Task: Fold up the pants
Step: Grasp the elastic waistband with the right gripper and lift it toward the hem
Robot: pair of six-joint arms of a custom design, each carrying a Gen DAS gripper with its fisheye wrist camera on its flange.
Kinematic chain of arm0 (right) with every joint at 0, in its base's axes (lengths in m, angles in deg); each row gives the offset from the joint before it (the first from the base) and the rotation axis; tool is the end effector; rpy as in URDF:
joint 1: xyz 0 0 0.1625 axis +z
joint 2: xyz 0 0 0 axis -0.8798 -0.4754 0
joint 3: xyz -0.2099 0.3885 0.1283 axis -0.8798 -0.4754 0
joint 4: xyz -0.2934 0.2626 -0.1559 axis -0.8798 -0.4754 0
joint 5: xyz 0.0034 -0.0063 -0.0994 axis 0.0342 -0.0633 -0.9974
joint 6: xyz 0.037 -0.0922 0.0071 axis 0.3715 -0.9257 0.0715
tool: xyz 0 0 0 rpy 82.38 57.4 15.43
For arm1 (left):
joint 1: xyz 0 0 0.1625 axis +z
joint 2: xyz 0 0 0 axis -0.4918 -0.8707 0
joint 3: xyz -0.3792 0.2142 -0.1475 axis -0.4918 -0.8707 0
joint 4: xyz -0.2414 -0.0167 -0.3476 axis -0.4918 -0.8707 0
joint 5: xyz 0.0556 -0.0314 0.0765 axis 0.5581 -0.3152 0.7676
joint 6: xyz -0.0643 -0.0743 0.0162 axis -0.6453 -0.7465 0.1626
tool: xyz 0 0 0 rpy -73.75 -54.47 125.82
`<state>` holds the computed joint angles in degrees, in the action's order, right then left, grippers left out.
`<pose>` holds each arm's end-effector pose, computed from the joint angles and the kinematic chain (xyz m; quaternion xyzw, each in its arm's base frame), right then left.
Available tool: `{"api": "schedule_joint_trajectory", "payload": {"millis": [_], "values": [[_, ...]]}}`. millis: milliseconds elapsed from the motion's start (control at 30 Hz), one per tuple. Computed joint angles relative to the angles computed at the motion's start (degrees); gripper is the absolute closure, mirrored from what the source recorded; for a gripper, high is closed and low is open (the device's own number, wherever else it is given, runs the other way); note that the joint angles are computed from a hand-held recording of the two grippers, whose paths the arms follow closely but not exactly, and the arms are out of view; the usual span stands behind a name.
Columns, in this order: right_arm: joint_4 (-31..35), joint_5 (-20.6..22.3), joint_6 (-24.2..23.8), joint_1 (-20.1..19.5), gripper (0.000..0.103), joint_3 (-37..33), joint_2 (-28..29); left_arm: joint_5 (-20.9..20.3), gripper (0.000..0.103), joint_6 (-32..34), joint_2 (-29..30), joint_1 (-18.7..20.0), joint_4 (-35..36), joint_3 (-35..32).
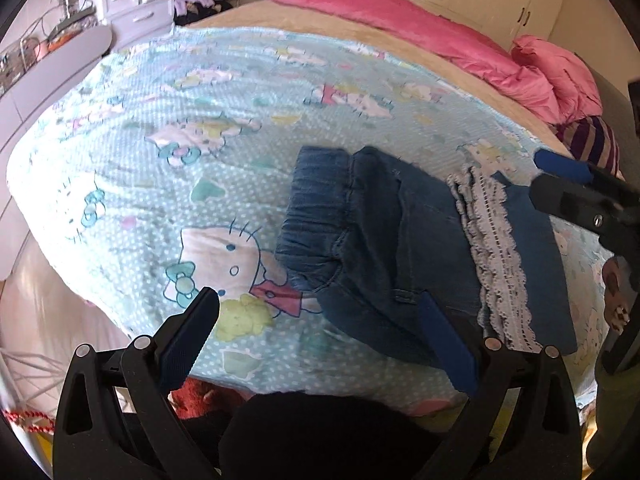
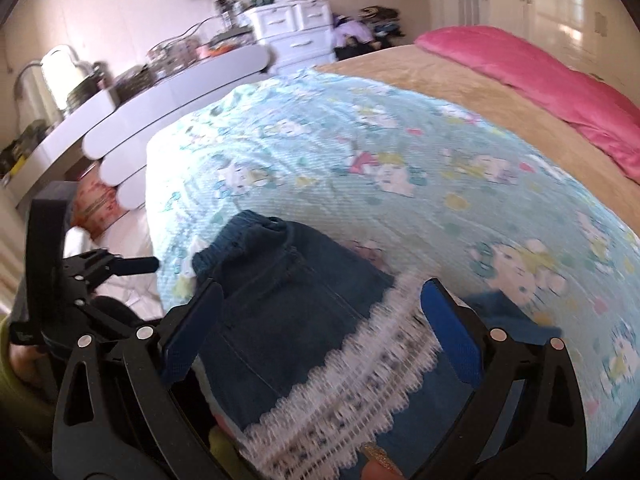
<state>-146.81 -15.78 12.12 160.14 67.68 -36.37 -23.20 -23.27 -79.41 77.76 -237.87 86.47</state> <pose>0.2113 -0.6192 0.1467 0.4352 -0.8776 0.1496 0.1346 -0.1632 -0.5016 0.1337 0.0115 0.8983 -0.2910 0.3290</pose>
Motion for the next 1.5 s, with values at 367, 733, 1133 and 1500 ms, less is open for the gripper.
{"api": "schedule_joint_trajectory", "payload": {"millis": [367,733,1133,1500], "values": [[13.92,-0.80,-1.78,2.19,0.009,-10.44,8.16,-5.62,0.005,2.09,2.65,4.43,-7.91,-0.72],[26.84,-1.34,-0.46,2.90,0.009,-19.92,15.59,-9.89,0.006,7.09,3.90,6.17,-14.55,-0.94],[33.13,4.41,-1.80,0.60,0.076,-22.42,16.48,-11.29,0.005,6.94,4.60,7.46,-13.79,-2.29],[36.64,20.57,-3.98,-4.83,0.078,-18.38,6.33,-20.25,0.005,8.83,6.67,7.57,-19.46,-3.85]]}}
